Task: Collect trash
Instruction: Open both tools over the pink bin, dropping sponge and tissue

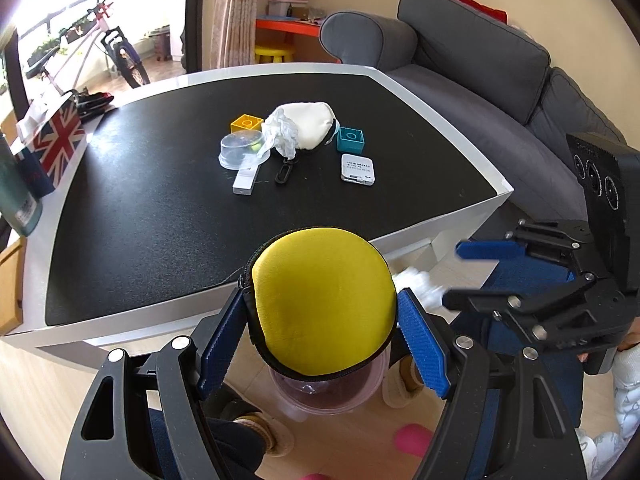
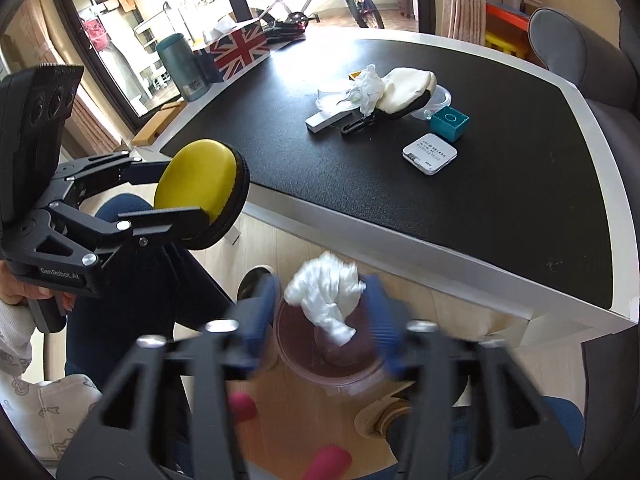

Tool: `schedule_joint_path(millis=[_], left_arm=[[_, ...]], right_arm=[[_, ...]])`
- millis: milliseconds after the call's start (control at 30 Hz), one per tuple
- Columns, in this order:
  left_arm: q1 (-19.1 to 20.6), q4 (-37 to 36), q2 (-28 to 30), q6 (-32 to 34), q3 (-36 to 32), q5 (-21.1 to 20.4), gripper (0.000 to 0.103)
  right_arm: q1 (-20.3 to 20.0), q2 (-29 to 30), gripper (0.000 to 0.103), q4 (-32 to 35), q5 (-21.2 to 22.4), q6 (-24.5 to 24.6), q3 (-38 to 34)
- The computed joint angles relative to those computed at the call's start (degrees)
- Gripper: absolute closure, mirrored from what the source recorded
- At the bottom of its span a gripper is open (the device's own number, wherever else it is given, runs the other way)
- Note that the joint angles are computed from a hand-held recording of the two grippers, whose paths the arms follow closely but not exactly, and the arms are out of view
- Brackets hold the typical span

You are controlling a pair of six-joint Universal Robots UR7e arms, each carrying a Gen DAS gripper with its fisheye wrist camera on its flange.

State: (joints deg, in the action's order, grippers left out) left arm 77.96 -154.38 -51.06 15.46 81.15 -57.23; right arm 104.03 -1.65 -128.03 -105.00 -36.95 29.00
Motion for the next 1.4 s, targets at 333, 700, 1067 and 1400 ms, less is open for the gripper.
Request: schedule_joint_path(millis=[333,700,1067,1400], left_arm=[[-0.12,2.28,0.57,0.17,-0.61,-0.4,0.03],[0.01,2.72,1.97,0.83,-1.63,-2.85,0.009],[0.05,1.72,2.04,0.03,-2.4,-0.97,0.008],[0.16,0.06,2.04,0.88,-3.12,-0.16,0.008]], right_arm=[[0.14,0.39,0.006,-3.06,-2.34,2.61,-1.37],[-0.47,-0.11,0.005,-4.12,-2.41,4.32,-1.82],[-0.63,0.1,0.005,-3.62,-2.52,4.75,-2.31],[-0.33,1.67,0.005,-2.4,-2.58,4.44,-5.55]])
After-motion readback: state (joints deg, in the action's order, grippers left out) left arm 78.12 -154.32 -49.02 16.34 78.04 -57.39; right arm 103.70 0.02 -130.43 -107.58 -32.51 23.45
